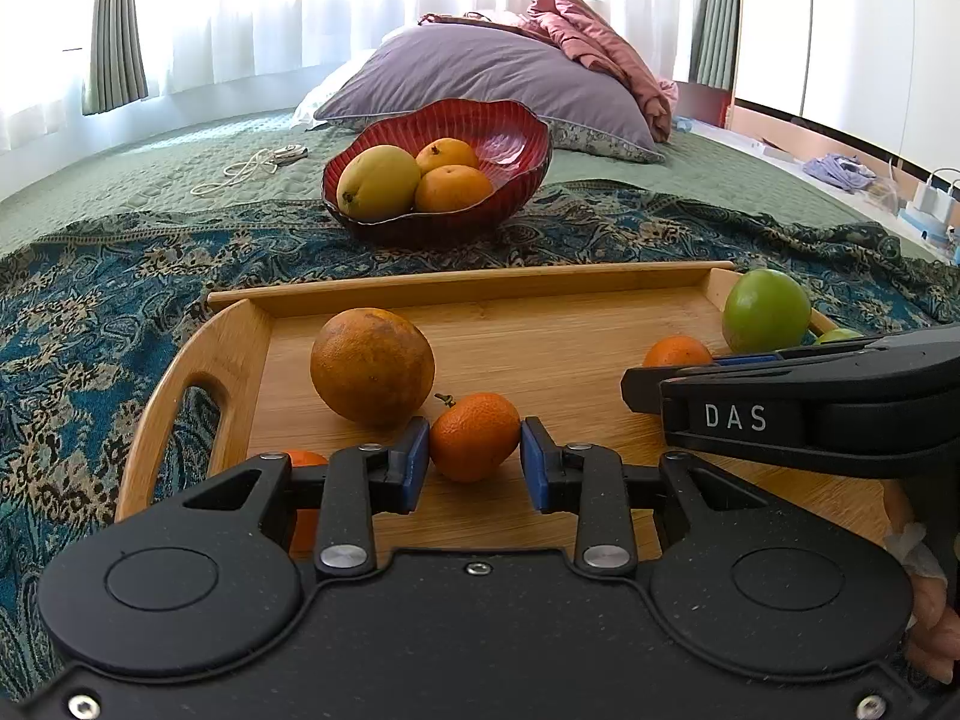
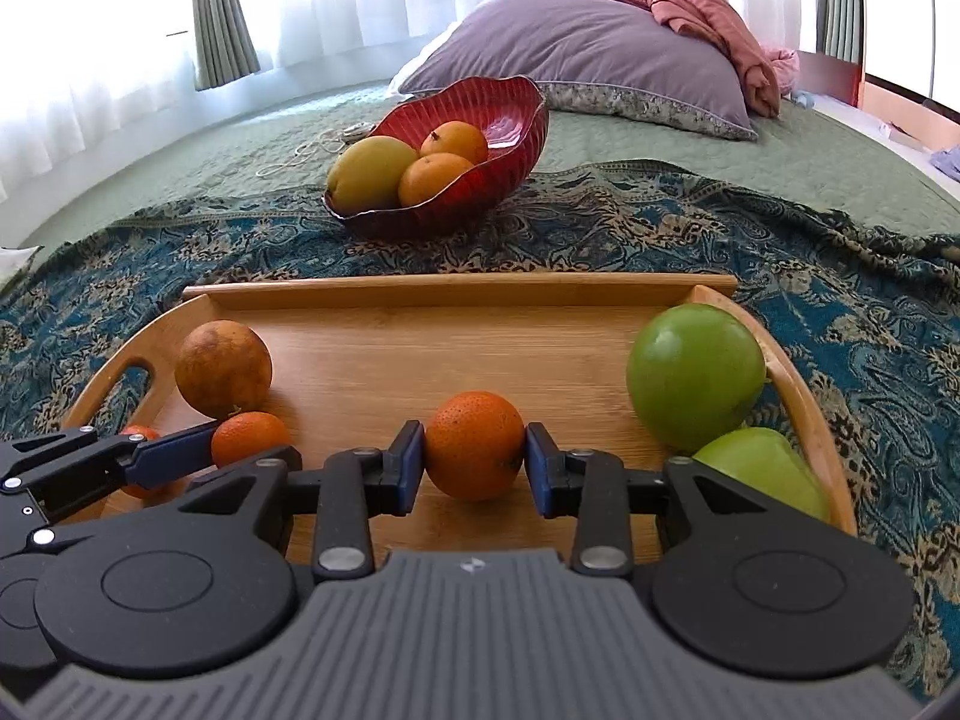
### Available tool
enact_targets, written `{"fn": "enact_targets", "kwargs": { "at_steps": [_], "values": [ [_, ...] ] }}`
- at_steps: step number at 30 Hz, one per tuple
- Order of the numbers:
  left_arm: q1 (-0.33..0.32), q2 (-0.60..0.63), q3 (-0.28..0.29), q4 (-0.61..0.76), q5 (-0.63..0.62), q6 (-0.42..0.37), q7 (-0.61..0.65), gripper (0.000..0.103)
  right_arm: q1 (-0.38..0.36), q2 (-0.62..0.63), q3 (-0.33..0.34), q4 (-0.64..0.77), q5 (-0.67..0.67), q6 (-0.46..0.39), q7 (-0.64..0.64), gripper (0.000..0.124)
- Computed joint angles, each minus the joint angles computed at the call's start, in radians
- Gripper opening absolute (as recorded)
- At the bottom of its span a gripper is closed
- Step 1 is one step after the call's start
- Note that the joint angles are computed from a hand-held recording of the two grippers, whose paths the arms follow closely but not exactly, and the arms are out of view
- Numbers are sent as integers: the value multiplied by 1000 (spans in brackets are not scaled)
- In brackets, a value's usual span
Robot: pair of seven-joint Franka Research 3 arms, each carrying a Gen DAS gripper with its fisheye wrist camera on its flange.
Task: Organize fruits
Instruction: 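Open the left tool releasing the tangerine while the right tool releases the orange onto the tray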
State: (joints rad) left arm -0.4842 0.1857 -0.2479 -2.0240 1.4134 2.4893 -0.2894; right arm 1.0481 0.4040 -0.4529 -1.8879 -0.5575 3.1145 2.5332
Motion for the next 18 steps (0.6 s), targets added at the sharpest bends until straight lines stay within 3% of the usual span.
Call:
{"fn": "enact_targets", "kwargs": {
  "at_steps": [8, 12, 14, 18],
  "values": [
    [-2, -6, -2, -4, -11, -4, 7, 32, -15, -7, 18, -10, 38, 14, -15, 44],
    [-4, -24, -8, -15, 1, -6, 9, 43, 18, -23, -19, -46, 71, 63, -23, 49],
    [-3, -33, -12, -22, -3, -6, 20, 45, 66, -27, -73, -65, 81, 87, -22, 58],
    [-5, -61, -24, -44, -4, -18, 16, 54, 210, -42, -228, -117, 96, 152, -21, 61]
  ]
}}
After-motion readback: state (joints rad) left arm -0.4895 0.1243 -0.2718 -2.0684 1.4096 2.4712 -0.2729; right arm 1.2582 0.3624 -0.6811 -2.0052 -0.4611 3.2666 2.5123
